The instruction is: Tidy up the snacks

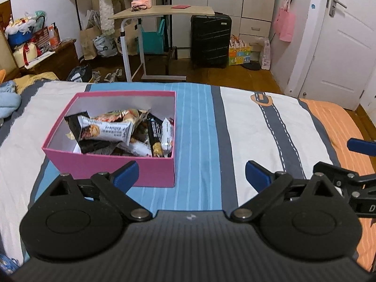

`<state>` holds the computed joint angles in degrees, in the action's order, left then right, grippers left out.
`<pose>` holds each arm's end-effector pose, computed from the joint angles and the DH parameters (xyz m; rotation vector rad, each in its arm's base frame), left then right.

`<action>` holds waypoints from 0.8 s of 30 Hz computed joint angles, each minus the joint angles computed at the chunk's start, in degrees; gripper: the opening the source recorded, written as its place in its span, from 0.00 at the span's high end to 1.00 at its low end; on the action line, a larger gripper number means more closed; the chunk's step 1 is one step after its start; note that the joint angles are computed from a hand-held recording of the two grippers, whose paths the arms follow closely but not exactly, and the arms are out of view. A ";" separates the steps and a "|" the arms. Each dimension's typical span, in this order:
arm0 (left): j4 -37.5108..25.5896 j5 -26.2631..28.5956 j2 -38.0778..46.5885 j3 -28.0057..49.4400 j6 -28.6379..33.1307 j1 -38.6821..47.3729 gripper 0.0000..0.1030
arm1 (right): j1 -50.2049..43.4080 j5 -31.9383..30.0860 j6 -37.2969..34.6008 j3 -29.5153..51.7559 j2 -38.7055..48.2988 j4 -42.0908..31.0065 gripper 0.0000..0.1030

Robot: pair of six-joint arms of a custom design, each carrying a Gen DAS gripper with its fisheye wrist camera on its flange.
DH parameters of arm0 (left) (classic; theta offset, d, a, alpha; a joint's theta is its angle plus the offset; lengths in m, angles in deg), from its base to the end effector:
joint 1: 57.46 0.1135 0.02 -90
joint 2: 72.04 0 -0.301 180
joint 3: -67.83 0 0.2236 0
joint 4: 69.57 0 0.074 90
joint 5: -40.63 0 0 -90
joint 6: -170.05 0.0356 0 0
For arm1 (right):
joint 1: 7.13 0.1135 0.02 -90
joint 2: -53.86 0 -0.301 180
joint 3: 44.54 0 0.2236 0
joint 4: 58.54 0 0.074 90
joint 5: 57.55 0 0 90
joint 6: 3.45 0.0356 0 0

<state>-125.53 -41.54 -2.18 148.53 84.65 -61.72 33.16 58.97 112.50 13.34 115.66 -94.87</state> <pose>0.2121 -0.0207 0.3607 0.2481 2.3414 -0.1582 0.1488 0.1053 0.2951 -0.0357 2.1896 0.1218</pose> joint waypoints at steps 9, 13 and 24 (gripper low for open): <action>3.92 1.97 -1.11 -5.09 1.90 3.66 0.00 | 5.51 7.67 8.50 -3.14 1.12 0.50 0.04; 5.14 1.76 -1.58 -6.76 2.79 4.19 0.00 | 8.53 11.11 12.51 -2.65 2.55 -1.49 0.03; 5.77 -0.35 -4.25 -8.77 4.56 1.65 0.00 | 11.23 16.73 19.80 -0.81 5.18 -7.76 0.03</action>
